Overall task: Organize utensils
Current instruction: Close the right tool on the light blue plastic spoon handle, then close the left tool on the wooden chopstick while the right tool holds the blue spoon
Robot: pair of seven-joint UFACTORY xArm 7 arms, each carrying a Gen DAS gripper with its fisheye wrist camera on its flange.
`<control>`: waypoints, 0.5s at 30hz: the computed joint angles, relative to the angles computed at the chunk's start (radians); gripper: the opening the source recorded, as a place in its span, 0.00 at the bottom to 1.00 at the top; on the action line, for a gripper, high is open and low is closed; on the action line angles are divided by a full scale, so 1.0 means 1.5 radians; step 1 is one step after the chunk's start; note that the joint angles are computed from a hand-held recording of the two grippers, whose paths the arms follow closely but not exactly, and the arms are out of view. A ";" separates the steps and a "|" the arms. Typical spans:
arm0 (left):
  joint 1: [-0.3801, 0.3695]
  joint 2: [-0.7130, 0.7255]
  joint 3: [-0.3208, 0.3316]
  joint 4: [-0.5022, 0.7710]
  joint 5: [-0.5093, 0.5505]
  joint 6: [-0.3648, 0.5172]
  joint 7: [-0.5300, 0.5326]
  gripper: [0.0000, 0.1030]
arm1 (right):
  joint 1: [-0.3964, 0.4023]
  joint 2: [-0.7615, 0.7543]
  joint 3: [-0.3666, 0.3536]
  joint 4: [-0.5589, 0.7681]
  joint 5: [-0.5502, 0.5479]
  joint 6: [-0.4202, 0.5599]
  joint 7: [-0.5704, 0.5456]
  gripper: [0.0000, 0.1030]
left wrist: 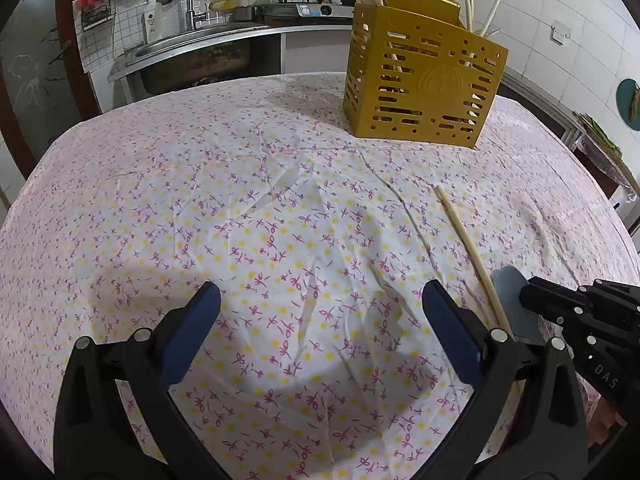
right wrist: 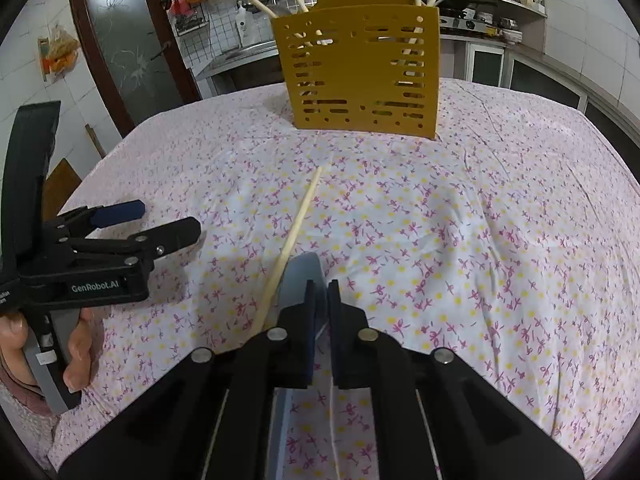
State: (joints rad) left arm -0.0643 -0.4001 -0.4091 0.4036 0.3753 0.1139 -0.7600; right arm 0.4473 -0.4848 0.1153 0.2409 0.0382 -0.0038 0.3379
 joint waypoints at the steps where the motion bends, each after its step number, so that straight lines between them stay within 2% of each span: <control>1: 0.000 0.000 0.000 0.000 0.000 0.000 0.000 0.95 | -0.002 -0.003 0.000 -0.001 0.000 -0.001 0.001 0.04; 7: -0.003 0.000 0.001 0.000 0.000 0.001 0.000 0.95 | -0.049 -0.018 0.023 -0.008 -0.008 0.000 0.024 0.04; 9: -0.005 0.000 0.004 0.000 -0.001 -0.001 0.002 0.95 | -0.077 -0.025 0.045 -0.009 -0.019 0.003 0.034 0.03; 14: -0.027 0.001 0.020 0.004 -0.017 0.006 0.014 0.95 | -0.147 -0.038 0.071 -0.005 -0.048 0.017 0.048 0.03; 15: -0.039 0.004 0.028 0.009 -0.025 0.012 0.020 0.95 | -0.151 -0.035 0.065 -0.002 -0.053 0.018 0.044 0.03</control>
State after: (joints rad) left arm -0.1221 -0.3937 -0.3669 0.4170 0.3372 0.1320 -0.7297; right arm 0.2210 -0.5370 0.2122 0.2380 -0.0414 0.0231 0.4044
